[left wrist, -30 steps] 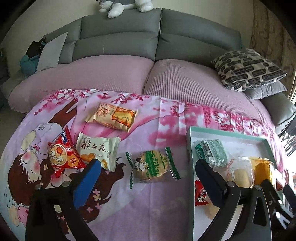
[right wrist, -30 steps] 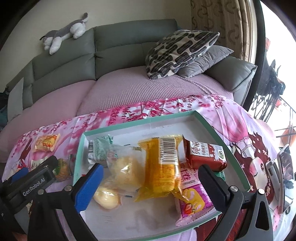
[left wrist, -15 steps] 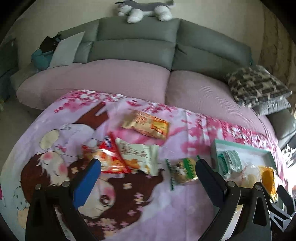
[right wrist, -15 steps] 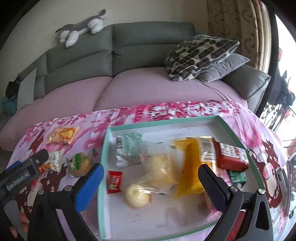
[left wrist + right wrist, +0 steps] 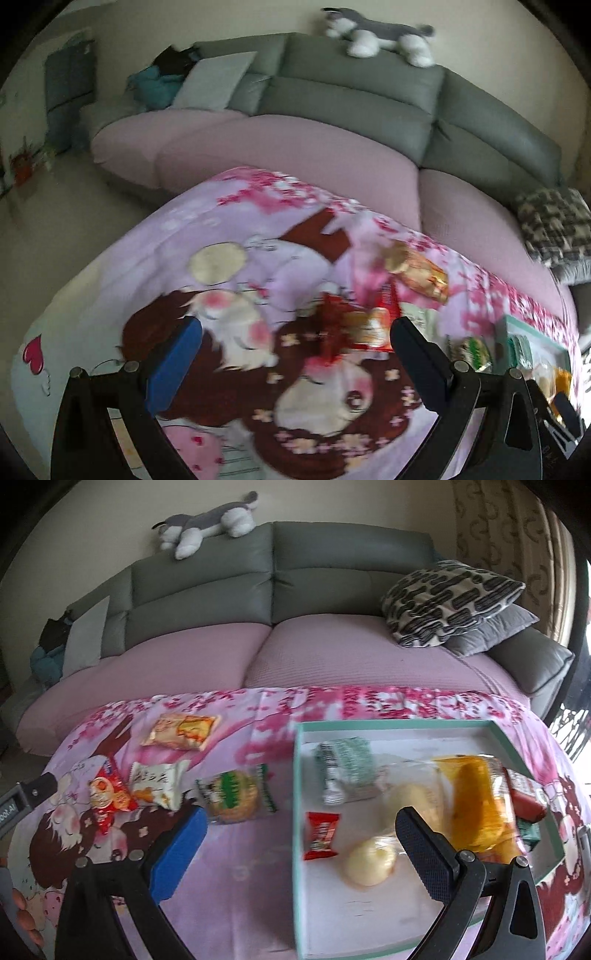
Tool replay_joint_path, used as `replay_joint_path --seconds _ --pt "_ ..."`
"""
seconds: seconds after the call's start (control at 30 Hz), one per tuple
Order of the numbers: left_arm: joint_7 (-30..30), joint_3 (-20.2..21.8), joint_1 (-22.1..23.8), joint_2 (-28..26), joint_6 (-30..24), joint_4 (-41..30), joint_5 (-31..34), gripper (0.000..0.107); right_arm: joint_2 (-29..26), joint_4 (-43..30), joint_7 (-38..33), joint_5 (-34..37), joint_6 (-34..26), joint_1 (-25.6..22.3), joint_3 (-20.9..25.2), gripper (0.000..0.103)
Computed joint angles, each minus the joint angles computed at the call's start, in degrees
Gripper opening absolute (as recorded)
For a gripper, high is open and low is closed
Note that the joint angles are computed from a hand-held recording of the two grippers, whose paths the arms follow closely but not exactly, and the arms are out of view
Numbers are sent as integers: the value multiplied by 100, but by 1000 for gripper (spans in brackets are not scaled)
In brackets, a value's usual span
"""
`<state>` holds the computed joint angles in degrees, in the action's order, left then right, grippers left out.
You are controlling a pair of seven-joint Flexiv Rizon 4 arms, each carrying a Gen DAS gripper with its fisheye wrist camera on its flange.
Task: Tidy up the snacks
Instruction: 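Move both open grippers from the tray back over the remaining snacks, then grasp the red wafer bag with the left gripper while the right gripper grasps the green-wrapped biscuit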
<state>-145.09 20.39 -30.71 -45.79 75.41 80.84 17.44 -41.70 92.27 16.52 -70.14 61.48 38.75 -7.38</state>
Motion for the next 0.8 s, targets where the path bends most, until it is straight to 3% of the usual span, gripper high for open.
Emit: replay_joint_path --seconds 0.13,0.27,0.63,0.8 --pt "-77 -11 117 105 31 232 -55 102 -229 -299 -268 157 69 61 55 103" --pt "136 -295 370 92 176 310 -256 102 -419 -540 -583 331 160 172 10 103" --pt "1479 -1123 767 -493 243 -321 -1147 101 -842 -971 -1231 1175 546 298 -153 103" --pt "2072 -1581 979 -772 296 -558 -1668 94 -1014 -1223 -1705 1610 518 322 -212 93"
